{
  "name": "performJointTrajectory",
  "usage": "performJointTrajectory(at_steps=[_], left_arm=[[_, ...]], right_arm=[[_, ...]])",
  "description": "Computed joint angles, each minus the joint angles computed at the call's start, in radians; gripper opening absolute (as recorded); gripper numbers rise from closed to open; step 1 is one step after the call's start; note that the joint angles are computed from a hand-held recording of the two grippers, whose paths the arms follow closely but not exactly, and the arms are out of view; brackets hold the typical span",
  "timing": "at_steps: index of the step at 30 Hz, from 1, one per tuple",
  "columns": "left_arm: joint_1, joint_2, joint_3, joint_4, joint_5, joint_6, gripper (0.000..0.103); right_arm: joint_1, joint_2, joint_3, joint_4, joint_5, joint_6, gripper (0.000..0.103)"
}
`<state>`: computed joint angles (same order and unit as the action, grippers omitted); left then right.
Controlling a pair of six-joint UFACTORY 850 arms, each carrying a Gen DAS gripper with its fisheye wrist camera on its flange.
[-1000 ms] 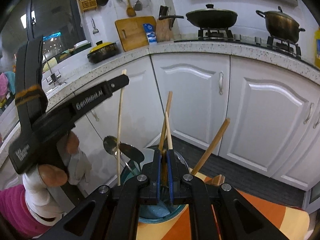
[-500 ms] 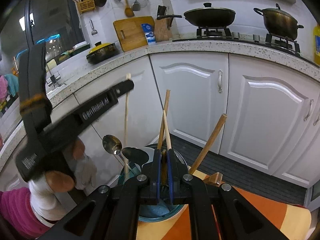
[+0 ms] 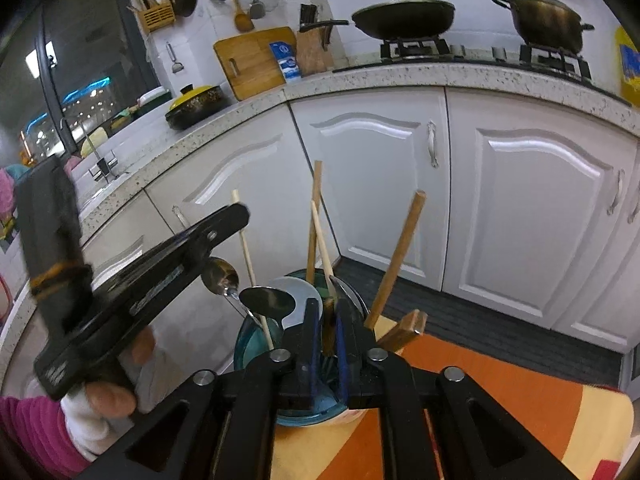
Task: Organize utensils
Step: 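Lower the chopstick and fork into the floral cup and open both tools, then withdraw both open tools from the floral cup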
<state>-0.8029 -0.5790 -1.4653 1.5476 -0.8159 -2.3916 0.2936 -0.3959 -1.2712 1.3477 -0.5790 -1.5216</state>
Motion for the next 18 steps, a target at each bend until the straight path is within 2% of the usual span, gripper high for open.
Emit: performJointTrajectory(at_steps=[2,4,6,7,11,14,18], left_arm=[[-0.001,0.012,0.013,-0.005,0.041,0.004,0.007],[-0.007,0.017,0.020,-0.020,0.048,0.016,0.011],[-0.011,0.025,0.030,-0.035,0.057,0.023,0.031],[-0.013,0.032,0.040,-0.027,0.066,0.009,0.034],[-0.028,0.047,0.054,-0.047,0.064,0.026,0.036],[-0.039,0.064,0.067,-0.045,0.054,0.014,0.041],[-0.047,0.086,0.079,-0.038,0.047,0.003,0.043]], right_arm=[[-0.005,0.002,0.004,0.003,-0.008,0.007,0.018],[-0.011,0.008,0.013,0.011,-0.018,0.002,0.019],[-0.017,0.019,0.026,0.028,-0.025,-0.014,0.021],[-0.020,0.024,0.032,0.034,-0.029,-0.021,0.021],[-0.033,0.044,0.058,0.057,-0.037,-0.035,0.028],[-0.043,0.056,0.074,0.070,-0.046,-0.041,0.029],[-0.058,0.077,0.100,0.095,-0.059,-0.054,0.029]])
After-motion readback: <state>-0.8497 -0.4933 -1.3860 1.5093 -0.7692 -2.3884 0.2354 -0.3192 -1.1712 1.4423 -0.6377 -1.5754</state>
